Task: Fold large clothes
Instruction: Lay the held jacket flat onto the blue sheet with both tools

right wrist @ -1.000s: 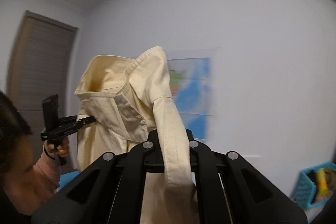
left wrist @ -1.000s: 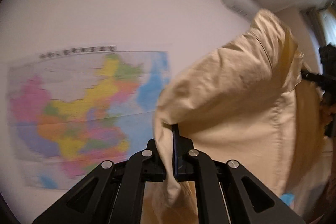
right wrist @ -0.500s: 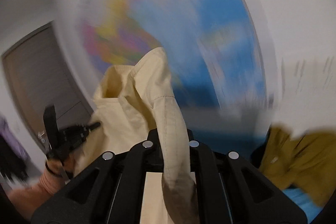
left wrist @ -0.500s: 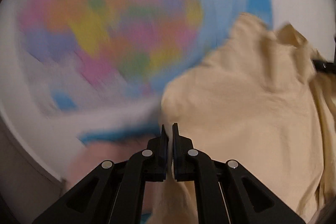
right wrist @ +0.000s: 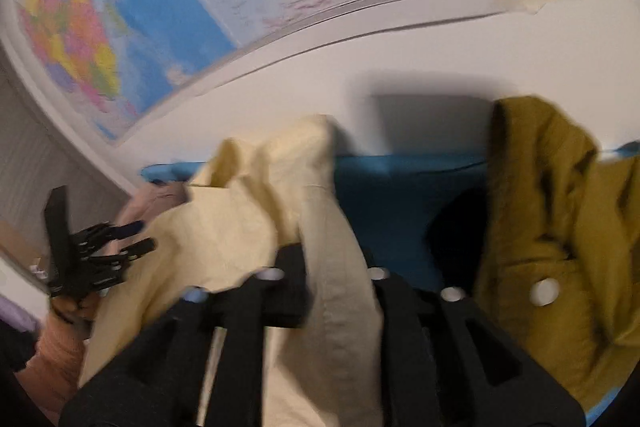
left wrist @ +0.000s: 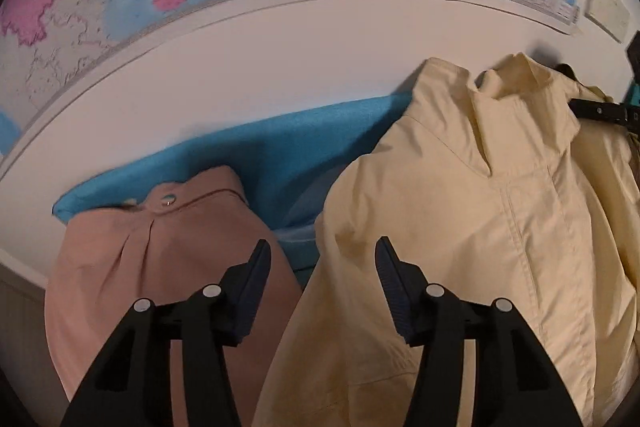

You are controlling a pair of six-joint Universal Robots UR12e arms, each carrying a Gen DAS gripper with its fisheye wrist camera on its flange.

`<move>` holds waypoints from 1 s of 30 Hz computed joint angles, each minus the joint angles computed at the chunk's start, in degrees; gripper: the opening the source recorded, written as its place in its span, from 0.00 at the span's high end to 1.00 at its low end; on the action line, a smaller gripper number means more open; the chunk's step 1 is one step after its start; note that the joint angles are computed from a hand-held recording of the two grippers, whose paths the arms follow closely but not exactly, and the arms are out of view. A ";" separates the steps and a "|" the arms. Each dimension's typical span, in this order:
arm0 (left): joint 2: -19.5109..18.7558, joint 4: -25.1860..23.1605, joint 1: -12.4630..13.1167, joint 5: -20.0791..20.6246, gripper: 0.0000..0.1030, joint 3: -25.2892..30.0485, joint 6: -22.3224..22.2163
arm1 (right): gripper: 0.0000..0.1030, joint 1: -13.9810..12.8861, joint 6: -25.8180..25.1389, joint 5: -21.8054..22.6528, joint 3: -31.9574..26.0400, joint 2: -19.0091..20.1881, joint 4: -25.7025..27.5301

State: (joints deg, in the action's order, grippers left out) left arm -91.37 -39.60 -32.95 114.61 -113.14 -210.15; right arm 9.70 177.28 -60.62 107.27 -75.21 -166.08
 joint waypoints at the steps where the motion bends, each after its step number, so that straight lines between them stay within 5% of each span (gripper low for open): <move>1: 0.39 0.20 -0.31 0.31 0.49 -0.36 -0.50 | 0.45 0.06 0.47 -2.52 0.52 -0.83 -0.52; 5: 2.74 5.55 -1.08 -1.17 0.40 -2.70 1.09 | 0.27 -2.62 -6.73 -0.89 6.04 -7.87 0.93; 8: 3.98 6.07 -3.32 1.39 0.33 -3.27 2.09 | 0.11 -4.38 -13.94 -1.54 12.52 -14.94 2.87; 12: 6.02 7.02 -4.78 0.50 0.31 -4.83 3.03 | 0.09 -7.37 -22.95 2.21 20.99 -23.63 10.47; 16: 5.55 6.59 -6.65 1.20 0.30 -4.91 1.67 | 0.09 -9.87 -26.61 6.43 27.56 -29.11 13.41; 17: 5.13 6.71 -6.90 0.96 0.30 -4.96 1.08 | 0.18 -9.90 -26.39 6.10 28.35 -29.32 12.73; 18: 5.11 6.54 -6.95 0.73 0.30 -5.04 0.76 | 0.57 -9.68 -25.74 4.66 28.63 -28.98 12.07; 19: 5.00 6.56 -7.06 0.79 0.30 -5.05 0.56 | 0.81 -9.89 -25.25 4.28 28.36 -28.72 12.88; 20: 4.36 6.87 -7.31 0.93 0.30 -4.95 0.24 | 0.95 -9.87 -23.47 4.10 28.07 -28.17 11.99; 26: 3.81 5.52 -8.28 3.84 0.30 -4.62 -1.18 | 0.97 -14.03 -12.80 -5.87 27.90 -31.49 -10.46; 30: 4.50 5.04 -8.19 3.68 0.30 -5.60 -2.32 | 0.89 -14.47 -8.18 -11.84 25.52 -25.98 -6.74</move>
State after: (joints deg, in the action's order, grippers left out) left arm -86.87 -34.56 -41.15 118.30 -118.74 -212.47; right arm -4.77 169.10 -72.46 132.80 -101.18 -172.81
